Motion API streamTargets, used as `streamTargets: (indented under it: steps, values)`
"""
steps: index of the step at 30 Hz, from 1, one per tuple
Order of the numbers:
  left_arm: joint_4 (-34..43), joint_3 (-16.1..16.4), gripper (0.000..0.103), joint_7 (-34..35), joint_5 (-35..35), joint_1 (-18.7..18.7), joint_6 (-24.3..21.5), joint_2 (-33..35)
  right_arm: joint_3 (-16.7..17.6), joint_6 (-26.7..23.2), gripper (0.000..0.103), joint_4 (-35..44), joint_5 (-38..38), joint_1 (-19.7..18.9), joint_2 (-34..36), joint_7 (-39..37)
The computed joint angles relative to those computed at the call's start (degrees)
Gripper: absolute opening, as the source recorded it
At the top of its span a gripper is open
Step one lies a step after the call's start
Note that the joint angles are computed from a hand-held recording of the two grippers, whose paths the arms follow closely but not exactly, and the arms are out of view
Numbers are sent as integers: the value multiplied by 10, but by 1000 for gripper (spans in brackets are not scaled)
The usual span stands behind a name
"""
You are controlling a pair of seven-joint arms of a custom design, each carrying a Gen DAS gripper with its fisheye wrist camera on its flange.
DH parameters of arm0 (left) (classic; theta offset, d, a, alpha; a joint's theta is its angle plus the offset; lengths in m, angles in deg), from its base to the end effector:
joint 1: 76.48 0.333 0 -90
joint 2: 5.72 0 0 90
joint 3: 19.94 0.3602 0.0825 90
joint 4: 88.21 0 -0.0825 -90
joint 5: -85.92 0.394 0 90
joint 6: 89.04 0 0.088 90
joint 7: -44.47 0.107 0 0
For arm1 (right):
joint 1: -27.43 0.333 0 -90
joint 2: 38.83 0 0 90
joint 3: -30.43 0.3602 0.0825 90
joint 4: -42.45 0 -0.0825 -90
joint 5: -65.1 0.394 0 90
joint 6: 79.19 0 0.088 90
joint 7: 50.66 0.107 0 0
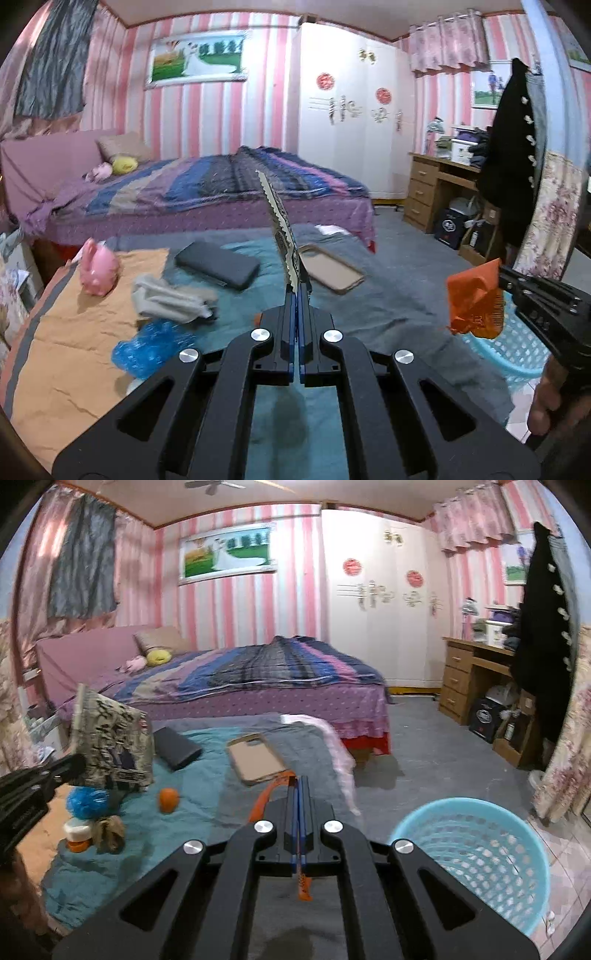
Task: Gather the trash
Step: 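Drop orange cloth into blue basket with right tool while left tool drops snack bag there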
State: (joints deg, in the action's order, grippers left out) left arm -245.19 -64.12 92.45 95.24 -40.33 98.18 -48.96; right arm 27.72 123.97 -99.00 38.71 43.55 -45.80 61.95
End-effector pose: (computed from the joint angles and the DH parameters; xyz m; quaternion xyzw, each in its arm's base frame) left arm 0.3781 -0.1190 0.5283 -0.6615 0.5088 -0.3515 0.4243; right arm 0.4737 0.1682 0.5175 -0.6905 0.4681 -0.2868 0.4709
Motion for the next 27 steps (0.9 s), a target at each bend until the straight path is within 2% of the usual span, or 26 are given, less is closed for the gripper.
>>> streamTargets:
  steps: [5,9,12,16,20,23,27]
  values:
    - [40,-37,0,-15,7,8,-9,12,-23,0,0,-4,-5,-20,0,17]
    - [70,-61,0,-17,9,10,18,45,-23,11,0,-9,15,-48,3,-4]
    - [102,-98,0,-12,9,31,18,56,-19,11,0,-11,51,-69,8,-28]
    - [139,-137,0,-12,13,52,19,92,-52,9,0,-6,5,-78,13,23]
    - [164,-180,0,5,13,77,56,133,-39,7,0,-12,39,-105,13,-9]
    - [183,-222,0,23,5,104,59,144,-41,8,0,-15,48,-115,15,-17]
    - [203,-258,0,35,2,129,58,168,-51,3,0,-8,36,-120,18,0]
